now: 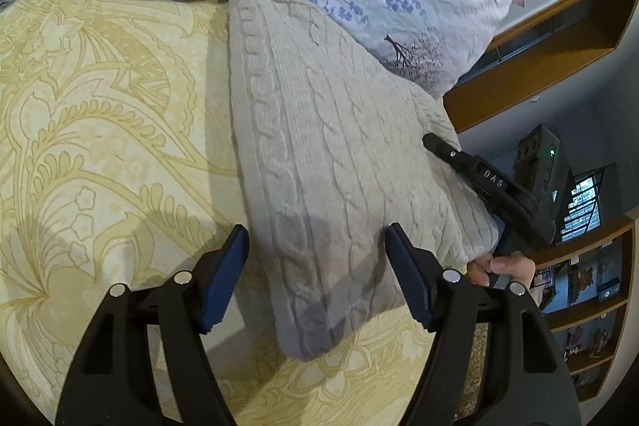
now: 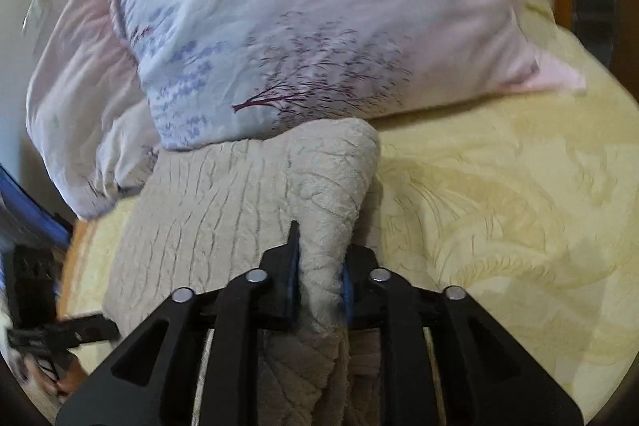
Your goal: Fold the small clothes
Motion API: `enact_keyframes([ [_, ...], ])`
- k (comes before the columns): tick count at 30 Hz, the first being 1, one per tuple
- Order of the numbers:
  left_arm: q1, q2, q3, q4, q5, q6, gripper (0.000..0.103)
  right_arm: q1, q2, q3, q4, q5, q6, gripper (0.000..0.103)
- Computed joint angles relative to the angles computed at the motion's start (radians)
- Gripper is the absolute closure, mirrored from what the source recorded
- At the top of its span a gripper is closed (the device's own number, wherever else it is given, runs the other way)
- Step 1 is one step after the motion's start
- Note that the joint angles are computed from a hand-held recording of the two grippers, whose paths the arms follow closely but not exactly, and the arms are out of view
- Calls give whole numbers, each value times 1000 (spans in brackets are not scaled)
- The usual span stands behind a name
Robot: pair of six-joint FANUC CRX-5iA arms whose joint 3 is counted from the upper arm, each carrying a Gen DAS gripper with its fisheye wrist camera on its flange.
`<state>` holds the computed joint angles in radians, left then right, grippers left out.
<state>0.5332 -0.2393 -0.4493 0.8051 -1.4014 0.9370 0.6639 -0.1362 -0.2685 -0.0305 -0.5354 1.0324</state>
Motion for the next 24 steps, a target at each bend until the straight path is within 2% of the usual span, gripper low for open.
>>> enact_keyframes([
  [3,10,-3,-1,-2,-11,2,33,-9,-59,-39,11,6,-52,70],
  [4,16,-3,-1,0,-19,0,33,-18,-92,-55,-20,12,-39,61],
  [5,25,-5,-7,3,-28,-4,33,-27,-123,-72,-54,18,-21,56],
  [11,50,-22,-26,4,-57,-19,34,-86,-262,-129,-310,-20,174,56],
  [15,57,-27,-38,13,-78,-24,35,-51,-314,-173,-314,-21,176,56],
  [18,55,-30,-44,11,-86,-15,46,-25,-319,-189,-283,-28,152,56],
  [19,54,-30,-46,13,-90,-11,48,-14,-315,-193,-272,-24,148,57],
  [21,56,-30,-53,20,-96,-9,59,7,-307,-205,-240,1,126,86],
  [22,58,-34,-57,16,-92,-4,63,11,-306,-208,-242,9,131,93],
  [23,60,-38,-60,13,-91,-6,74,28,-319,-230,-197,35,85,93],
  [24,66,-41,-66,17,-93,-16,79,49,-340,-264,-134,72,26,93],
])
